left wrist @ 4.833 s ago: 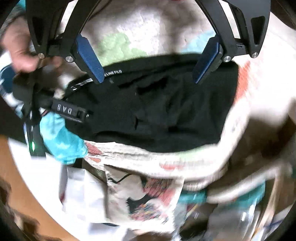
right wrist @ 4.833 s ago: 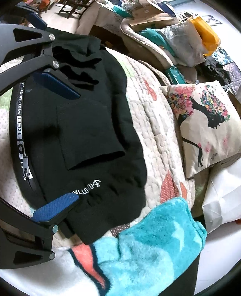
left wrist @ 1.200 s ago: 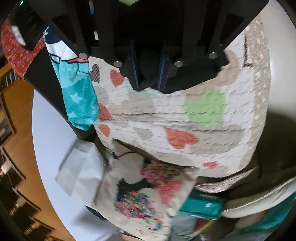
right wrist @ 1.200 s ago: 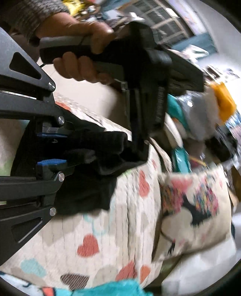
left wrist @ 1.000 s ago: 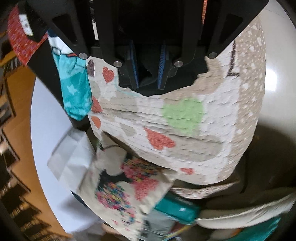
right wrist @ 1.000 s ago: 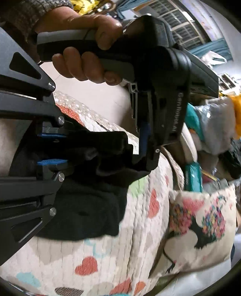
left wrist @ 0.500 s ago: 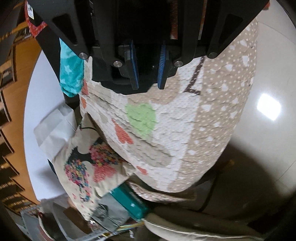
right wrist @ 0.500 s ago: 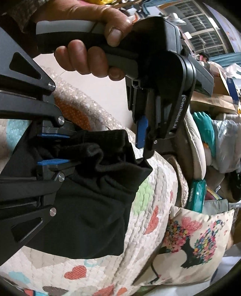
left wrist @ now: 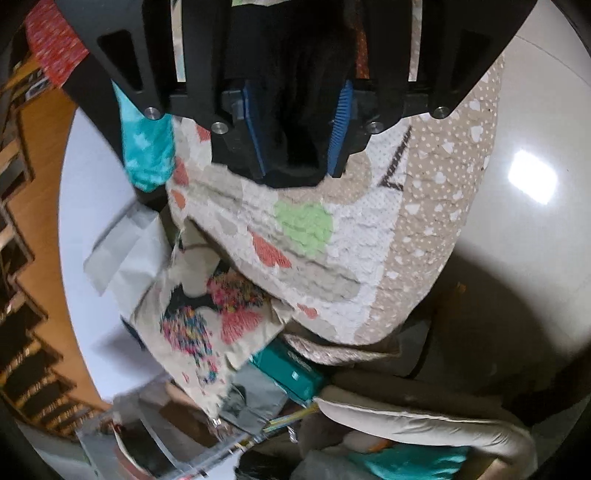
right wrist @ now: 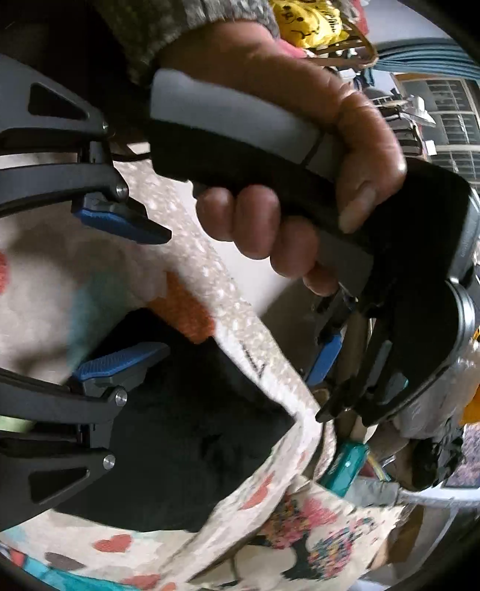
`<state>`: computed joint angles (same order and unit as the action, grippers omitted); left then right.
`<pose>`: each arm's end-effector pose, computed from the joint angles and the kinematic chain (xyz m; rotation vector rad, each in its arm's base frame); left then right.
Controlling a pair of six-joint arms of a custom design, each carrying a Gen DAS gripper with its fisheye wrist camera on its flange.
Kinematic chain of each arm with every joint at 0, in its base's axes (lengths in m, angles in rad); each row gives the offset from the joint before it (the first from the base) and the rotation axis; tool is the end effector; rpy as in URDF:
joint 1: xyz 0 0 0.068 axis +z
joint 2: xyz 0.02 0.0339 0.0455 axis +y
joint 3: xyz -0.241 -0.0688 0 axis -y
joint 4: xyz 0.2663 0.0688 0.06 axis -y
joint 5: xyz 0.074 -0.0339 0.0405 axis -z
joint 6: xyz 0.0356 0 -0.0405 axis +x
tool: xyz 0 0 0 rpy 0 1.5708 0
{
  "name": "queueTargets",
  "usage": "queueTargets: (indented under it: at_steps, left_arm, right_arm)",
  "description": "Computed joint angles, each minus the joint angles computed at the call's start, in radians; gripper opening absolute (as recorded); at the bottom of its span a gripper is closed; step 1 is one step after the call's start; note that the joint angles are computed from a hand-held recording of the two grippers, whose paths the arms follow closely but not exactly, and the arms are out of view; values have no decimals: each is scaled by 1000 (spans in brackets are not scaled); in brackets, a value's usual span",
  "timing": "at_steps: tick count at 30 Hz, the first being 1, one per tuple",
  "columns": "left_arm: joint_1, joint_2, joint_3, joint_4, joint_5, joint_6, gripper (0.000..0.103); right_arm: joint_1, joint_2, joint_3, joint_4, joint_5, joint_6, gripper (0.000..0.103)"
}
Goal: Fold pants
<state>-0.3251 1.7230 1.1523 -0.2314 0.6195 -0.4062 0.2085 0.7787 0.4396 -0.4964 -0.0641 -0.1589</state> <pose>0.3579 -0.1424 0.1843 0.2154 2.4367 -1.0759 0.1884 0.0422 0.1695 -0.4688 2.3603 0.1001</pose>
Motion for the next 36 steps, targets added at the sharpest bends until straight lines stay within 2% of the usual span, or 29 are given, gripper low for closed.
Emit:
queueTargets:
  at_steps: [2,4,5,8,10,11,14,16,22,24,26,28,31,33,36]
  left_arm:
    - [-39,19,27,-44,-32,31,37]
    - [-88,68,83,-132,-153,51,38]
    - [-93,85,89,-145,-172,47,38]
    - [-70,137,106,-179,-154,24,43]
    - [-60,120,81,-173,-191,29,45]
    - [-56,107,63,-175,-229,34,46]
    - [-34,93,22,-177,-219,28,47]
    - [-38,48,-19,-173,-257,24,47]
    - [-167,-295,-236,-188,-548,47,50]
    - [-257,-434,-294,-225,-700,5,64]
    - [-323,-529,-326,-251,-797,-46,73]
    - [-425,-629,-343,-300,-948,-100,77]
    - [-562,-693,-324,-355,-1131,-128,82]
    - [-672,-716,-299,-391,-1278,-143,90]
    - [-798,-719,-262,-434,-1440,-163,98]
  right_arm:
    - [-93,-88,-24,-74,-53,-13,63]
    - [-215,-141,-38,-130,-111,-41,63]
    - [-279,-154,-41,-152,-149,-59,63]
    - [-501,-179,-44,-226,-283,-121,63]
    - [-620,-218,-58,-270,-329,-163,65]
    - [-658,-229,-62,-280,-342,-179,66]
    - [-789,-185,-42,-299,-426,-227,66]
    - [-843,-161,-20,-320,-486,-240,66]
    - [-900,-225,-13,-360,-547,-249,66]
    - [-925,-284,-17,-370,-547,-237,68]
    - [-981,-337,-14,-365,-545,-216,73]
    - [-1059,-337,-4,-366,-582,-223,77]
    - [-1202,-267,31,-364,-651,-254,78]
    - [-1253,-240,47,-370,-675,-268,78]
    - [-1319,-224,68,-394,-711,-296,78]
